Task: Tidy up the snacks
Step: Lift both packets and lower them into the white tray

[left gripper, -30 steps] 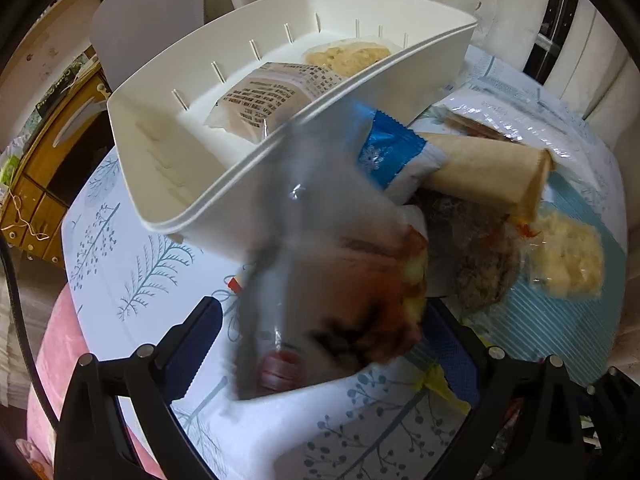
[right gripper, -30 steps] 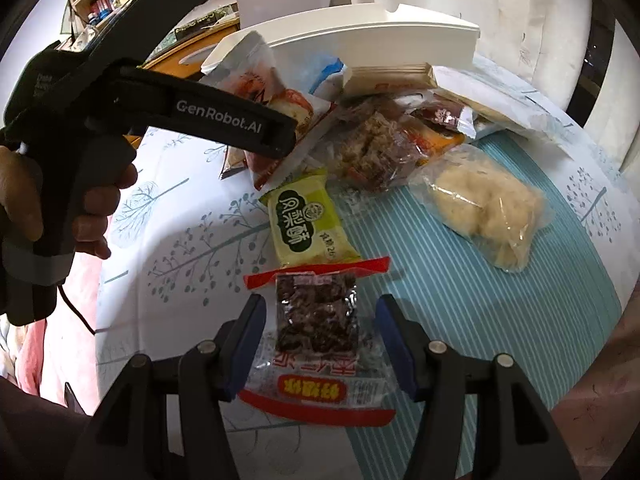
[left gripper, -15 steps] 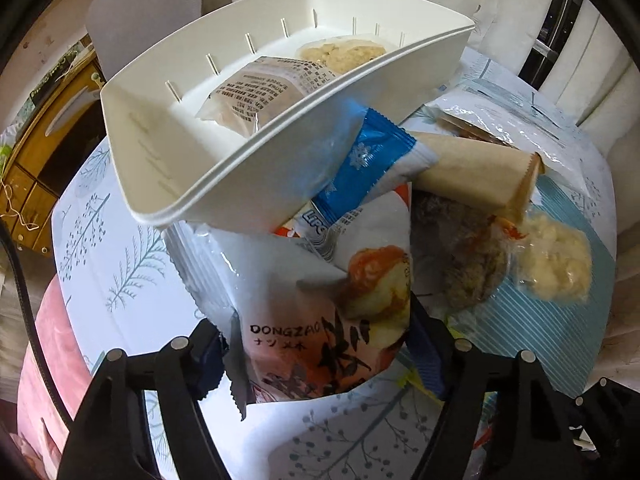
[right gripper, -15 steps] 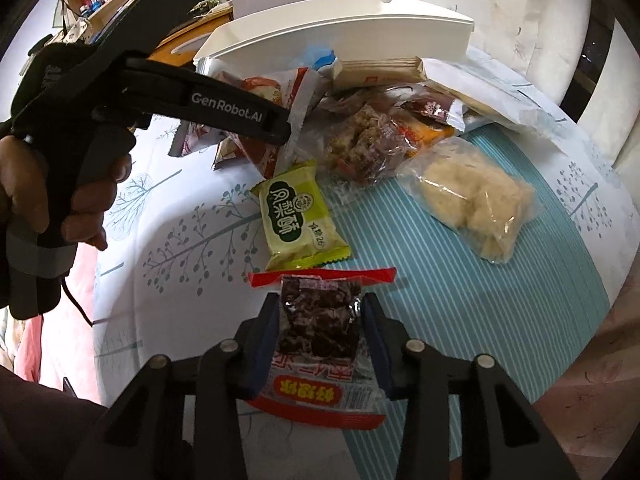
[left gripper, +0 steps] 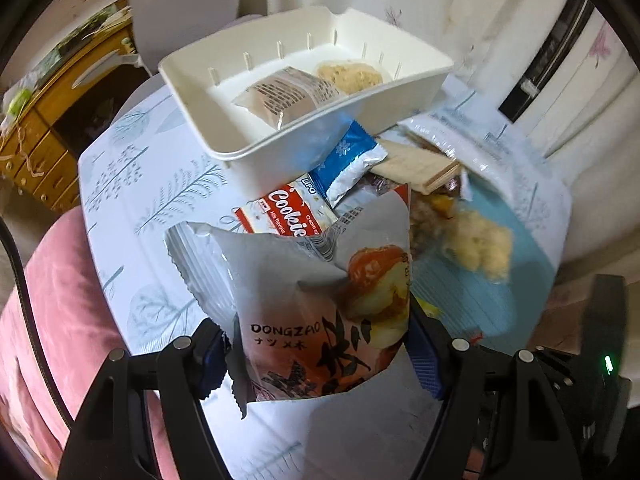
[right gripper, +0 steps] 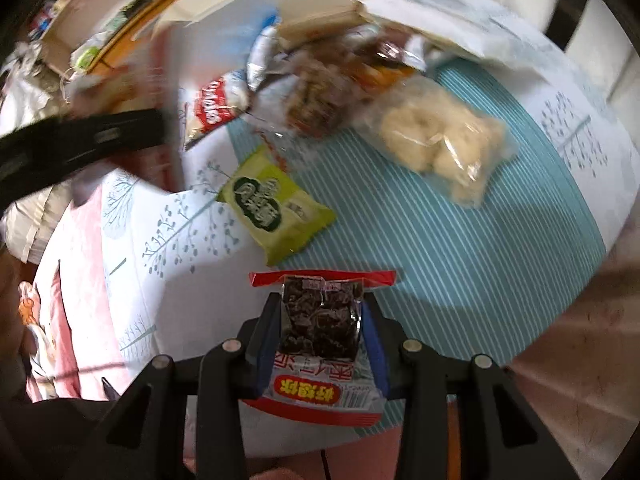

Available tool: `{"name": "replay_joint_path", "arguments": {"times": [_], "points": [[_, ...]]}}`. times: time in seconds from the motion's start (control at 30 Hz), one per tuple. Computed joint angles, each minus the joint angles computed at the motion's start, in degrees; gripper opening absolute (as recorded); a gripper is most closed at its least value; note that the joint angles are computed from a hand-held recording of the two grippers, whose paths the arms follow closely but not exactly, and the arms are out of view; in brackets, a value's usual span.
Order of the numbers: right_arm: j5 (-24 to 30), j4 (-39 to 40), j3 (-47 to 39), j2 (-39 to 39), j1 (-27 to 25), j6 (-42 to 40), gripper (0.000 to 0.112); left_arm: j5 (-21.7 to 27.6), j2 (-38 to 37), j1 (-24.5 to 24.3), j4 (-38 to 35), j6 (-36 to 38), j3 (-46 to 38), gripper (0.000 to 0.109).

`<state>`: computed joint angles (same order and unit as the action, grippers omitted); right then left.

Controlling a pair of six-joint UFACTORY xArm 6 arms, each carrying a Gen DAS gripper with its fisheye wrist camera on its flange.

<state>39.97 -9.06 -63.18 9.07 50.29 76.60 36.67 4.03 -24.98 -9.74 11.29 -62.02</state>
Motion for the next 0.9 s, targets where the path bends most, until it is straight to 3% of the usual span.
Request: {"name": "replay_joint_path", "arguments": {"times": [0.13, 0.2, 0.5, 0.67, 0.9], "points": [[-2.90, 4.41, 4.15, -4.10, -1.28, -0.63, 0.039, 0.66, -5.36, 0.55, -2.58, -1.01, 2.95, 0.073], [-1.39, 4.84, 4.66, -5.78, -1.73, -0.54, 0.039, 0.14, -8.13, 0.59, -4.22, -1.10, 4.72, 0.073], [5.44, -4.00, 4.16, -13.01, -3.07, 2.94, 0.039, -2.17, -14.05, 1.39, -4.70, -5.37, 7.50, 0.074], [6.44, -4.86, 4.04, -15.16, -5.12, -0.70, 0.039, -3.88, -14.44, 1.11, 2.52, -14.74, 6.81, 0.074], [5.15, -3.38, 2.82, -16.40, -9.40, -10.94, 0.039, -2.24, -11.61, 0.61, 12.24, -29.90, 1.84, 0.074]]}}
